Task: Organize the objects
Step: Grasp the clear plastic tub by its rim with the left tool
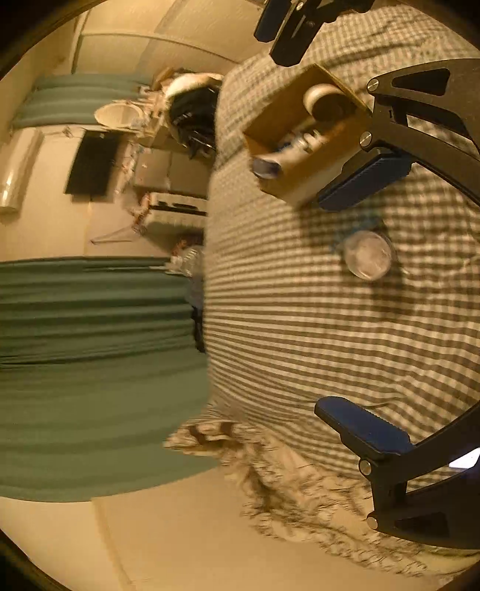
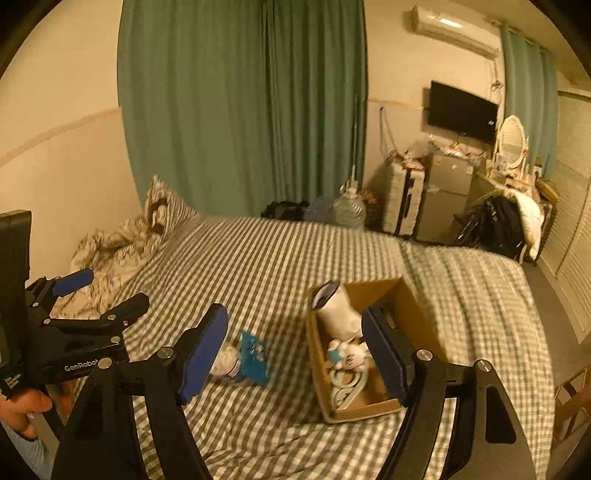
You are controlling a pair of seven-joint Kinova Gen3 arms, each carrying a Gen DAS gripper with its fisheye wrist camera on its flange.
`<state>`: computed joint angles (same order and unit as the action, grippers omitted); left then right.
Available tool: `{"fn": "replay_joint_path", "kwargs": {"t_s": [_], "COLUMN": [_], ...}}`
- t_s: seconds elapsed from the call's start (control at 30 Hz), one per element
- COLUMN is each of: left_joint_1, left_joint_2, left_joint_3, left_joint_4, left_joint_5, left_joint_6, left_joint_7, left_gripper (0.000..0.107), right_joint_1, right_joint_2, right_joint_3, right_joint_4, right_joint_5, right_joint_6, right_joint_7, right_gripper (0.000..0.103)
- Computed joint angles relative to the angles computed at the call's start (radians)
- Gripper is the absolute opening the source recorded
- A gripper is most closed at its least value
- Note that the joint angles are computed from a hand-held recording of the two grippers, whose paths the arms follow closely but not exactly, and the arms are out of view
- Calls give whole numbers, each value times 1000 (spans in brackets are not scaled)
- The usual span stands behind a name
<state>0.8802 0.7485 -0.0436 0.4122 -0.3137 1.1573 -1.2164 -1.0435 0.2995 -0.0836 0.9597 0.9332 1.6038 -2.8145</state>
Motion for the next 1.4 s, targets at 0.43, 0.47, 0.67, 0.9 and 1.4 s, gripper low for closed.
{"fn": "replay_joint_path", "kwargs": {"t_s": [0.43, 0.47, 0.67, 0.9, 1.4], "left_joint_1": [0, -3, -29, -48, -128], "left_joint_2": [133, 145, 194, 247, 269], "left_joint_3": [25, 26, 35, 59, 130], "left_joint_4": [99, 84, 48, -29, -3], "left_joint_5": [7, 13, 63, 125, 297], "left_joint_6": [0, 11, 31, 46, -127], "left_joint_7": [-35, -37, -34, -95, -265], "left_gripper": [103, 103, 103, 103, 63], "right_joint_1": [151, 169, 223, 246, 233], "right_joint_2": [113, 113, 111, 141, 110], "right_joint_3": [15, 11, 12, 24, 25], "right_joint_4": [164, 187, 242, 219, 265], "right_joint_5": [-232, -264, -374, -436, -380], "right_joint_6": [-221, -243, -319, -310, -341], "right_joint_7": [3, 5, 15, 45, -45], "right_gripper": [75, 75, 75, 73, 72]}}
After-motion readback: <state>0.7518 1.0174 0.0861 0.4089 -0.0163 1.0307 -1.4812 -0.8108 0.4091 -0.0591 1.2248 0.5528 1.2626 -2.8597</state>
